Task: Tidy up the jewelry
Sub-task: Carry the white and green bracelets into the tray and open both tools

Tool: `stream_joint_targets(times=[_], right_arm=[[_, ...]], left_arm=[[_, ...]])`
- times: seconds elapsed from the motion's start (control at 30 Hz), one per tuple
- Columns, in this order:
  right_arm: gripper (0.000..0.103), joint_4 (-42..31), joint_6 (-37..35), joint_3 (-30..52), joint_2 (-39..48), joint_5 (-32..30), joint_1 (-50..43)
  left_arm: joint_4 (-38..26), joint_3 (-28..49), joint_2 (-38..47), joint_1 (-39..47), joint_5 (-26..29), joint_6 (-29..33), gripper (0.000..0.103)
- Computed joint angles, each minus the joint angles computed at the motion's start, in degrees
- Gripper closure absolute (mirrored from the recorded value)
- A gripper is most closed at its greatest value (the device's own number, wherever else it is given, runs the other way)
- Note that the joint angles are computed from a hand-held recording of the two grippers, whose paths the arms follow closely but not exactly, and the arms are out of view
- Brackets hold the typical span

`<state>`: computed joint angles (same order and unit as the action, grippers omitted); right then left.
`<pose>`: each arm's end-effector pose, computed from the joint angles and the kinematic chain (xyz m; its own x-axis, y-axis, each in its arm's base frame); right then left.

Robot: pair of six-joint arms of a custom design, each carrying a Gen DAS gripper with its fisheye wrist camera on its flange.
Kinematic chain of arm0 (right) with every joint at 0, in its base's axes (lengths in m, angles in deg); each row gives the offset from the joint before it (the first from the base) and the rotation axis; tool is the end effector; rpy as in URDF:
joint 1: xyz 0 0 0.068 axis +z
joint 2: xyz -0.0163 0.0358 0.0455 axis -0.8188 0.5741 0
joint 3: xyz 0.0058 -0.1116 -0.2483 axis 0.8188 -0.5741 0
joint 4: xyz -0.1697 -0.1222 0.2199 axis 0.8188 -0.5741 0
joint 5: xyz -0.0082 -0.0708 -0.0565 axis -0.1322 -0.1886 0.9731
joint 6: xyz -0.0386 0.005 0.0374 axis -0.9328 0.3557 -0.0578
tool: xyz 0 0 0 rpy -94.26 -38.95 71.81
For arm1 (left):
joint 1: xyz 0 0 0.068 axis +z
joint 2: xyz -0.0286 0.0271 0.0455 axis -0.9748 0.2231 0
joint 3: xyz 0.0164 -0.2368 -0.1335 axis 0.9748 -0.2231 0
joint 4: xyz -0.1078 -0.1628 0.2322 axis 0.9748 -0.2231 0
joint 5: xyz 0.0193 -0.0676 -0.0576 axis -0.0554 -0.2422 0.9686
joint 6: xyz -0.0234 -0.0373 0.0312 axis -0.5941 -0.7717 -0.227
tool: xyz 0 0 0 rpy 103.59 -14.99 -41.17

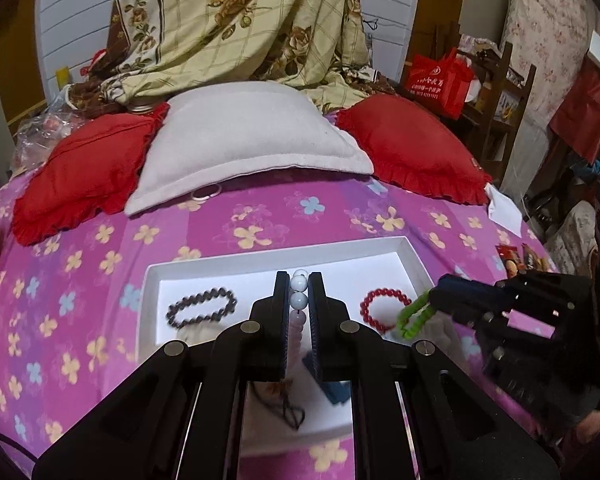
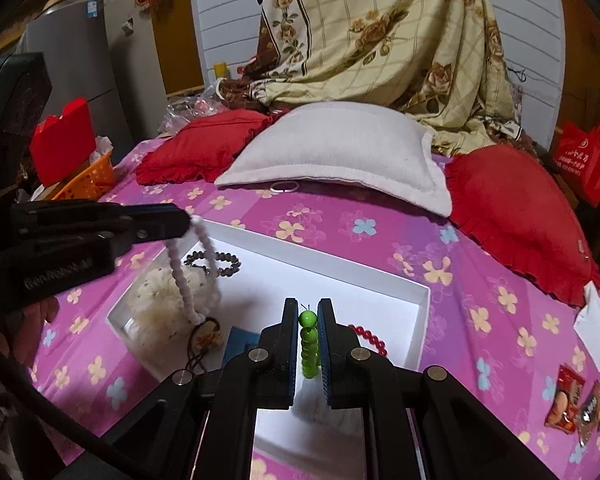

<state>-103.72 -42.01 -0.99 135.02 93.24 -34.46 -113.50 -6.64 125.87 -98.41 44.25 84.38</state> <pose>0.2623 0.0864 0.2521 -0.6804 0.1242 -0.7222 0.1261 0.9907 0.0515 0.3740 -0.1591 0.2694 -0.5562 0.4901 -0.6712 0.7188 0.6891 -0.0925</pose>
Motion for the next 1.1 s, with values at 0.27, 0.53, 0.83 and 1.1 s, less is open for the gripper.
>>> stream_joint_targets(times=[0.27,0.53,0.83,1.1], right_arm=[[0.094,7.6,-1.0,3.7,10.4,-6.7,-6.6],[0.094,9.3,-0.1,6.0,20.4,-9.4,-12.2],[0.094,8.9,1.8,6.8,26.6,-10.0,-13.8],[0.063,8.6,4.0,3.5,21.3,-8.7,-12.2]], left_arm=[[3.2,5.4,10.7,-1.6,-3.5,-2.9,0.095],[4.3,6.8,17.2,1.0,-6.2,-3.5,0.095],[6.4,3.8,17.7,2.0,-7.8,-4.4,0.077],[8.6,0.3,14.3,2.3,-7.6,-5.1,0.051]])
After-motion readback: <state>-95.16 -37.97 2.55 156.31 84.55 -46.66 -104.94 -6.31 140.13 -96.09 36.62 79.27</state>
